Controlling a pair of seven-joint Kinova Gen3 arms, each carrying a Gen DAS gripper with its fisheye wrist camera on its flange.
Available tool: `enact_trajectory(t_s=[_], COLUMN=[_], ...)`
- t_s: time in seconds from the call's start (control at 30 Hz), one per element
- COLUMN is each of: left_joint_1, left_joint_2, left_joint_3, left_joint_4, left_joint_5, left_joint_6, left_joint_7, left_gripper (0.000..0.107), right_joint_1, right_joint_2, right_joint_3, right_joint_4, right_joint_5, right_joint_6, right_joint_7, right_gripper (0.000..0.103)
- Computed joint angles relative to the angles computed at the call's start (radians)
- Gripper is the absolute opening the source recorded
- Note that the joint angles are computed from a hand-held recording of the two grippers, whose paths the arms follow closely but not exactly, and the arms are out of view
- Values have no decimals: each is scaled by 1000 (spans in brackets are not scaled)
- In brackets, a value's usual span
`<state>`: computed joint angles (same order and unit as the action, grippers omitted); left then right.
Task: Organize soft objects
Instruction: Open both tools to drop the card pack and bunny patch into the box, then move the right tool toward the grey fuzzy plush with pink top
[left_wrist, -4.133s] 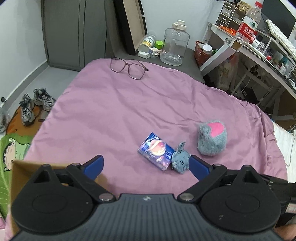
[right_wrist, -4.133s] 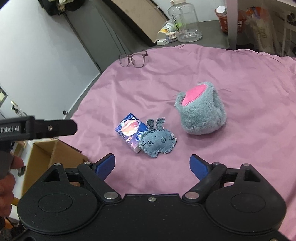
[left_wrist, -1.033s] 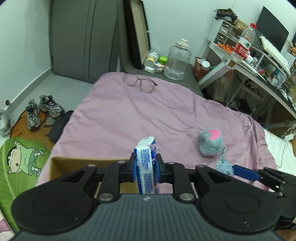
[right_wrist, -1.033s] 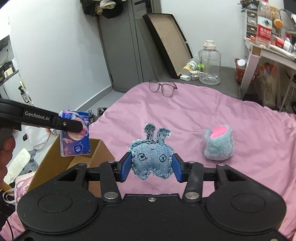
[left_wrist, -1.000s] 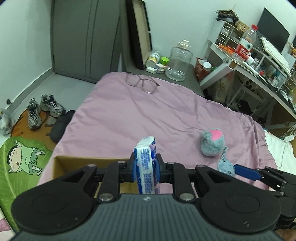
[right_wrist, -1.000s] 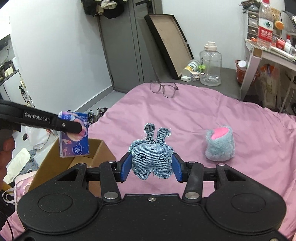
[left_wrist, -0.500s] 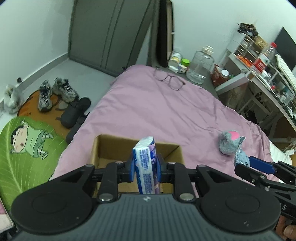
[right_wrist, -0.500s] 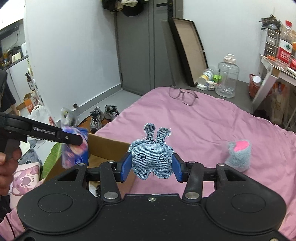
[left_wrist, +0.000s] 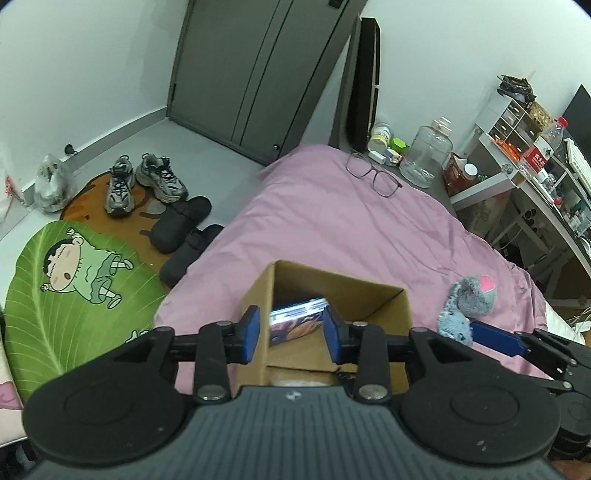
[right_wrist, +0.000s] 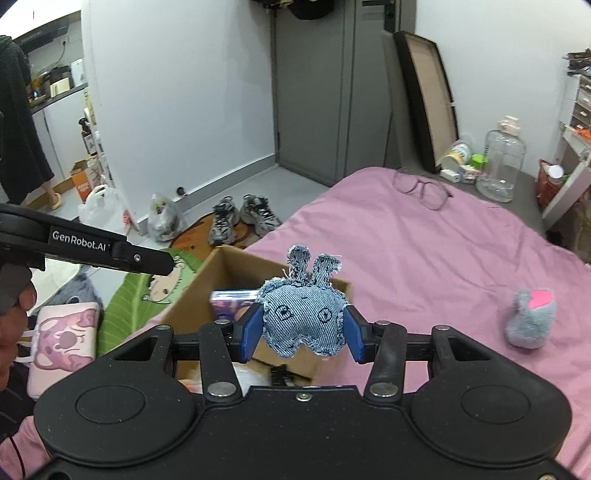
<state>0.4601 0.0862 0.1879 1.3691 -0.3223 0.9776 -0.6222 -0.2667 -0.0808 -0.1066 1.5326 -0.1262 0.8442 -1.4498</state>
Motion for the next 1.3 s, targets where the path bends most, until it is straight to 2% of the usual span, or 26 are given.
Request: enact_trajectory(t_s=[0.07,0.13,0.2,0.27,0.33,0.4,0.5,0.77,1.0,1.3], left_joint_1=[1,-3,-11,-15,-16,-12,-5,29,86,171], left_joint_2=[-12,-20,-32,-43,-49,-48,-42,-25,30,136], left_joint_3=[0,2,3,9,17,26,33,45,37,2], left_joint_4=[11,14,22,27,26,22,10,-40,-132,-302], left_joint_5=[-7,-4,5,1,-5,-23,-30,-48,-83,-91], left_joint_6=[7,18,19,21,24,33,47,71,131,221], left_joint_7=[5,4,-2,-5,-9,1,3,-2,3,-58], left_gripper=[36,36,36,39,47,61,70,77,79,79], right_joint_1=[-14,-8,1,-14,-2,4,15,47,75,137], right_joint_2=[9,10,11,16,11,2,-9,-49,-67,-50], right_joint_3=[18,-5,-26,11,19,19,27,53,80,163], right_joint_4=[-15,-16,-22,-34,-32,-29,-26,-2,11,12], right_joint_5=[-47,-35,-27,-84,-125,-121,-123,-118,-120,-227], right_joint_6=[15,-3,-7,21,35,44,60,66,63,75], right_joint_7=[8,-6,-17,-12,-1,2,-3,-6,22,107], right_gripper=[49,54,62,74,74,75,78,80,82,83])
